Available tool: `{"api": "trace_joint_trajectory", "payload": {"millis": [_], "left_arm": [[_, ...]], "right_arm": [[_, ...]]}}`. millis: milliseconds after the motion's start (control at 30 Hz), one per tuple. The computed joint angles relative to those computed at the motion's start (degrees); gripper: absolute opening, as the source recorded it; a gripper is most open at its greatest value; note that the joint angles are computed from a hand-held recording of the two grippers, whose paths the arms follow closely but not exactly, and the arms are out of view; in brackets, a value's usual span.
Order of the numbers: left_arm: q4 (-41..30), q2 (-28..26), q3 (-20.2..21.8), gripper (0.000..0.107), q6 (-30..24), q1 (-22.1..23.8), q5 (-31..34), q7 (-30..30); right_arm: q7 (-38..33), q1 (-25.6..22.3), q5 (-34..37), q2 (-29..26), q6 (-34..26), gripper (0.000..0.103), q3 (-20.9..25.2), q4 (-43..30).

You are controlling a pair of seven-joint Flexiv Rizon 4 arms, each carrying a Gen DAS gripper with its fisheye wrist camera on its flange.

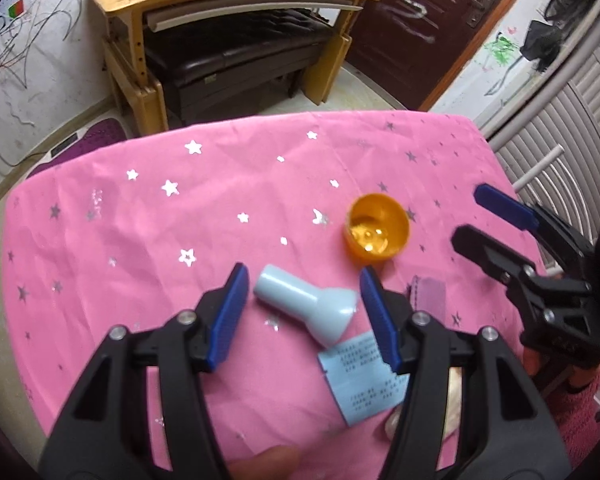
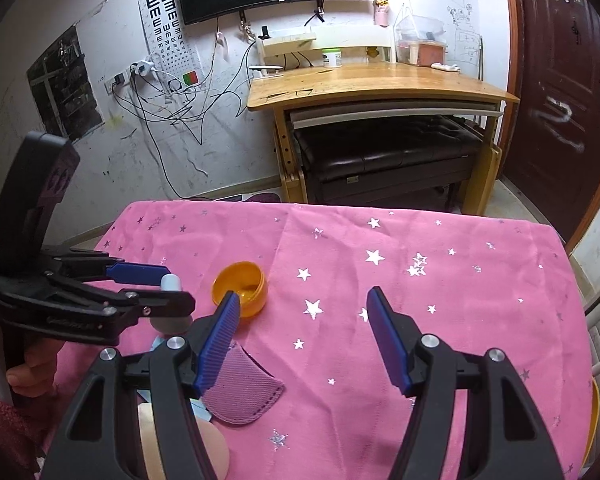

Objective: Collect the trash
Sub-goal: 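Grasp the white cone with left tool while right tool grasps the orange cup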

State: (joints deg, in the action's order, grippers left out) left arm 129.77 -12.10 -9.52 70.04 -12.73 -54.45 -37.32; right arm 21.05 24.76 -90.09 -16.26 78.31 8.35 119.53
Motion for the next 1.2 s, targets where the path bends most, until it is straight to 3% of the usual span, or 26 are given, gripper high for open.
{"api": "trace_joint_trajectory", "payload": {"millis": [367,500,633,833,967,1200], "left_arm": [[1.3,0.1,-1.0,0.055,3.3,-0.8,-4.9,5.9],[0.7,0.5,-1.6,0.055,2.3,-1.1,-10.7,12.7],[0.8,0.6,-0.6,0.055,1.7,-2.2,-11.0,14.3],[1.2,0.2,0.5,0.049,2.2,-2.5,-5.6,8.7],[1.7,1.4,2.7,0.048,0.5,-1.3,3.7,-2.0],[4.1,3.4,2.7,0.048,2.4,1.2,0.5,-3.5]], "right_arm": [[-3.9,2.3,4.7,-1.2,-1.7,0.06,-0.3,-1.2],[-3.7,2.8,5.2,-1.6,-1.3,0.06,-0.9,-1.4],[-5.0,3.4,6.6,-1.6,-1.8,0.06,-0.9,-1.4],[-5.9,4.1,8.1,-2.8,-1.5,0.06,-1.3,-2.5],[-9.1,5.1,10.6,-3.8,-0.9,0.06,-1.6,-3.3],[-21.0,8.6,21.8,-7.5,-2.0,0.06,-1.7,-6.9]]}}
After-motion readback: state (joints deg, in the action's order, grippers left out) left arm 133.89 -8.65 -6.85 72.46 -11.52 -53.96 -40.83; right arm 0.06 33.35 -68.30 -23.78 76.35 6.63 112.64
